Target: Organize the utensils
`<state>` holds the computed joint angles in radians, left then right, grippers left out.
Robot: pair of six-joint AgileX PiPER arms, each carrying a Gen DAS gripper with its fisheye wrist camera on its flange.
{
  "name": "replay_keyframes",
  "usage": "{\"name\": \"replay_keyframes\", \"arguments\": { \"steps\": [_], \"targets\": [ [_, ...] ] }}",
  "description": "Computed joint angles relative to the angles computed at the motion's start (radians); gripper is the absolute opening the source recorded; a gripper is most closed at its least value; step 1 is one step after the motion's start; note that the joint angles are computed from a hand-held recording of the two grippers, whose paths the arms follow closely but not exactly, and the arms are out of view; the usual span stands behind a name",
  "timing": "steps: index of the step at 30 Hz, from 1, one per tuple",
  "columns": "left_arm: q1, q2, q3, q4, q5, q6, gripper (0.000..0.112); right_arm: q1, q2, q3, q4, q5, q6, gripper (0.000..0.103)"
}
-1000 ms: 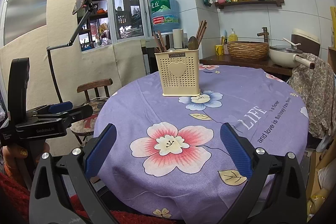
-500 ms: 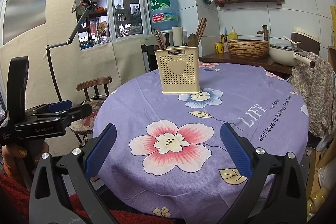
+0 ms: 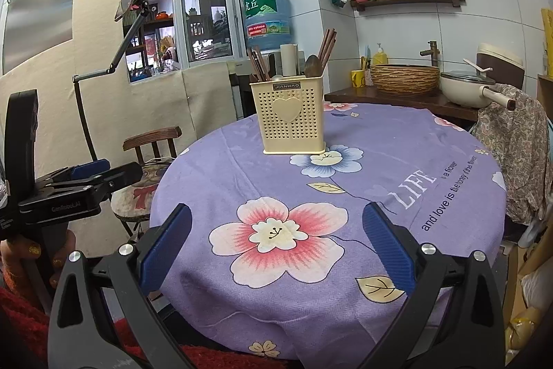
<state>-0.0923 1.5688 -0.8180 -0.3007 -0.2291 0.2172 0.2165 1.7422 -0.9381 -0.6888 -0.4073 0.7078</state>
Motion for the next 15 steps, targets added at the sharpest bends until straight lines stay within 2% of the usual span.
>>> {"name": "replay_keyframes", "arguments": {
  "steps": [15],
  "targets": [
    [0.004, 0.002, -0.014, 0.015, 0.024, -0.020, 0.097, 0.000, -0.003, 0.002, 0.001, -0.003, -0.001, 0.097]
  ]
}}
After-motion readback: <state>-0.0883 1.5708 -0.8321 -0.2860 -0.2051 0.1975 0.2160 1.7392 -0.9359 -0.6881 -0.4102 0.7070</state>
